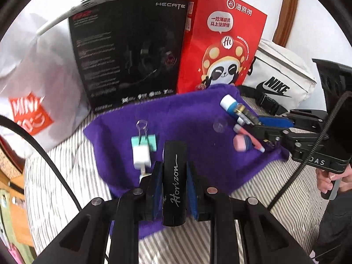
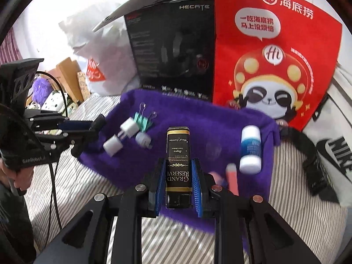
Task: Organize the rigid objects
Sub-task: 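Carry the Horizon tube and Grand Reserve tube over the purple towel with both grippers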
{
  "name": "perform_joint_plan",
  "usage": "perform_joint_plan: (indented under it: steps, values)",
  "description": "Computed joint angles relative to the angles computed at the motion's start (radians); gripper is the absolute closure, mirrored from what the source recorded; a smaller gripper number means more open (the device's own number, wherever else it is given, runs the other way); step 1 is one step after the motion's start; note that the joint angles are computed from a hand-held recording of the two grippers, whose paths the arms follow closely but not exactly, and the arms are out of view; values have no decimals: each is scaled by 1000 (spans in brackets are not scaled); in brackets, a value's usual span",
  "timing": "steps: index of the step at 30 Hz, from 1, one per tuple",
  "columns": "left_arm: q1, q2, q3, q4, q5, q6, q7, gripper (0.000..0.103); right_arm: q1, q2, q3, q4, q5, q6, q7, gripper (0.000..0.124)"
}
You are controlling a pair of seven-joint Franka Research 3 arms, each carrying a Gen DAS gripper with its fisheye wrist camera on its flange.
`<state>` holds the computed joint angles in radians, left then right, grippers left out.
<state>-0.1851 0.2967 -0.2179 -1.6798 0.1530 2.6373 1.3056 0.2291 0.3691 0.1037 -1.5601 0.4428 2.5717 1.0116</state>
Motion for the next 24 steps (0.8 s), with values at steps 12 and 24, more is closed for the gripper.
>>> perform_joint_plan:
  steps: [12,24]
  values:
    - [-2,162,-14,188,-27,-67,76,82,2,175,-10,228,-46,-74,72,101]
    - [1,189,-29,186,-67,-83,115,82,-11,227,-8,286,-62,-124,103,101]
